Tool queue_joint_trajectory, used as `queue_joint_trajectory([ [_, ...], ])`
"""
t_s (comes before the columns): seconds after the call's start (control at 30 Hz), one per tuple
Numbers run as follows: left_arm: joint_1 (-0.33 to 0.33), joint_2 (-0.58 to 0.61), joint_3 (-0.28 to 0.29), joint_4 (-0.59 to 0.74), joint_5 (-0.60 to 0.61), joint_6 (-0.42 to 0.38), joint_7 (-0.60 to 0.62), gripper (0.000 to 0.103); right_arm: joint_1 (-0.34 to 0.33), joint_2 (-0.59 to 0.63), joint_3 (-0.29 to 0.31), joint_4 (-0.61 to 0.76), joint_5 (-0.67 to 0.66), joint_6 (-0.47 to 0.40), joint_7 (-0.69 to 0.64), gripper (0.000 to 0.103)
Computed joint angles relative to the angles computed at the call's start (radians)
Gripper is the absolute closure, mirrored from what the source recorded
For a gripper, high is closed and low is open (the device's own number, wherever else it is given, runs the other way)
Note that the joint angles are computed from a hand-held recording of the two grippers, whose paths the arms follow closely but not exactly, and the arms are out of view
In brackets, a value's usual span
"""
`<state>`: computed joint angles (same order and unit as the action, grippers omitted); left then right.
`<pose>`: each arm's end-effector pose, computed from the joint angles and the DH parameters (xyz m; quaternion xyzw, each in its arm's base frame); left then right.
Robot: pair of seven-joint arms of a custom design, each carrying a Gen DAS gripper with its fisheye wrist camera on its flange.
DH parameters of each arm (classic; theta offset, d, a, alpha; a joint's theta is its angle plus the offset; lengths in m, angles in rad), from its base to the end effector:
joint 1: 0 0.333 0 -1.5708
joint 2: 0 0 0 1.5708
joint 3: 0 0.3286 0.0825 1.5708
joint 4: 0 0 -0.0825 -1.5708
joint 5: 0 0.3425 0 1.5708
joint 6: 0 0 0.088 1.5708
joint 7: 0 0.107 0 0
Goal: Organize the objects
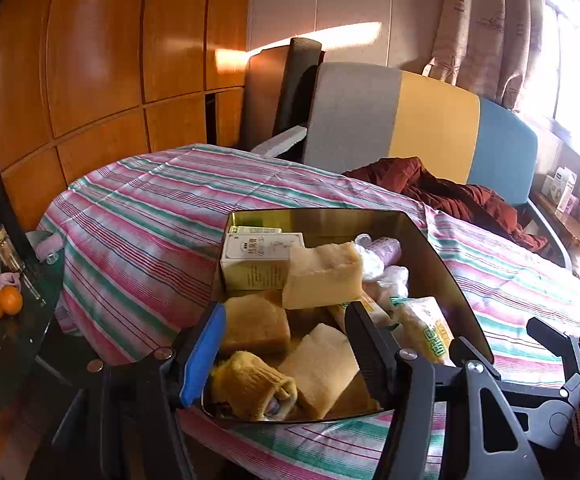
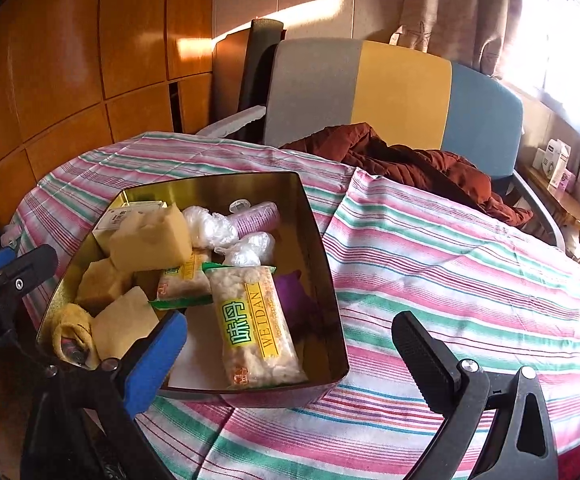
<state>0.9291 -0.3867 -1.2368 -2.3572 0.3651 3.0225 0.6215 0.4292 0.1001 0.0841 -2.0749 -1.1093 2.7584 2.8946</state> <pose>0.4510 -0.2233 0.4900 -0.6888 0.5841 -0.2997 0.3074 0.4727 0.3077 0.4657 -0.6833 0.6053 -0.2902 0.2873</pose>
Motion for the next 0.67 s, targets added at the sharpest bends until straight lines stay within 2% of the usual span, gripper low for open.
queue_joint_trajectory([
  [0.47,0.004,0.024,0.001,0.001,0.033,-0.013,-0.013,0.04,0.011,0.016,-0.002,0.011,0.034,-0.008,-0.042,0.0],
  [0.57,0.036,-0.012,-0.022,0.0,0.044,-0.006,-0.026,0.04,0.012,0.016,-0.003,0.014,0.032,-0.007,-0.04,0.0],
  [0.67,0.039,-0.025,-0.023,-0.005,0.023,0.005,-0.013,0.04,0.014,0.016,-0.005,0.017,0.016,-0.002,-0.029,0.0],
])
